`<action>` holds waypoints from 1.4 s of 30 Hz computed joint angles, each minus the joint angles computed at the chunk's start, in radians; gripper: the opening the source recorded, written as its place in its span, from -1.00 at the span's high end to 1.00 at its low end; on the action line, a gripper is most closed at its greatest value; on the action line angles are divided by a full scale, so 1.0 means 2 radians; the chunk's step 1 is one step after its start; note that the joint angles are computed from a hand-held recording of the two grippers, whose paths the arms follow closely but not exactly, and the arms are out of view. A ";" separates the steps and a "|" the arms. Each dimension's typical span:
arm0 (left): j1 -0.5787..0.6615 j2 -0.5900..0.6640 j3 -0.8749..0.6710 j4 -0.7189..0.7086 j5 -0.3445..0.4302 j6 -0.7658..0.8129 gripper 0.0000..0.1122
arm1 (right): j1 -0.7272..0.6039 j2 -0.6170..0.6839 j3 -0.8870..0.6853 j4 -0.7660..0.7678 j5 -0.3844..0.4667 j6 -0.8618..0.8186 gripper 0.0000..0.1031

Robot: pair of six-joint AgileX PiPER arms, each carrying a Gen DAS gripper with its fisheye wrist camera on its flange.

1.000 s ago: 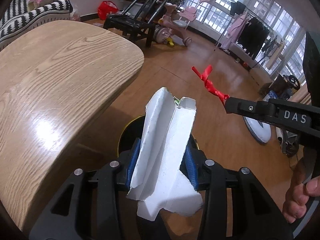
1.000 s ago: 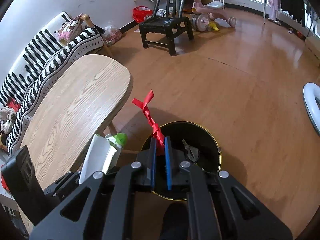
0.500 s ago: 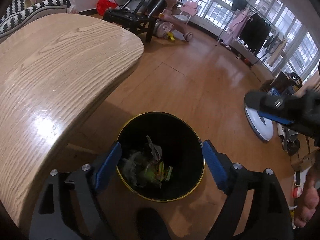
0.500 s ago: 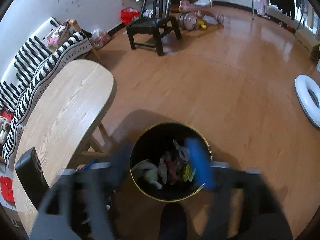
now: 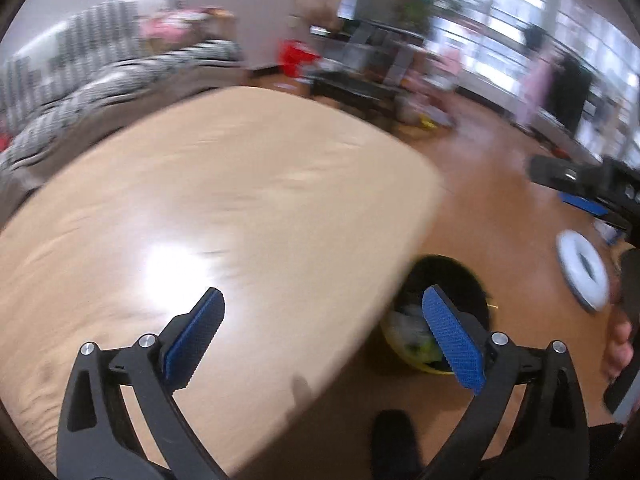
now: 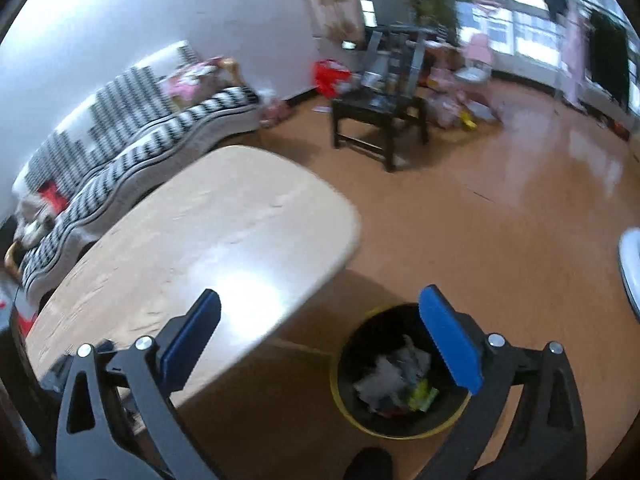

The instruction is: Collect trash

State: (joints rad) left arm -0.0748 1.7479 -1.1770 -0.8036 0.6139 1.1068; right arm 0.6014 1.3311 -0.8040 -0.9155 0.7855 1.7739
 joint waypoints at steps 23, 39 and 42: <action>0.398 0.120 -0.236 0.043 0.079 -0.030 -0.72 | 0.147 0.451 -0.647 0.153 0.074 -0.392 -0.86; 0.411 0.143 -0.273 0.049 0.109 -0.041 -0.72 | 0.137 0.450 -0.632 0.166 0.068 -0.384 -0.86; 0.410 0.144 -0.274 0.051 0.110 -0.044 -0.72 | 0.137 0.447 -0.625 0.166 0.065 -0.381 -0.86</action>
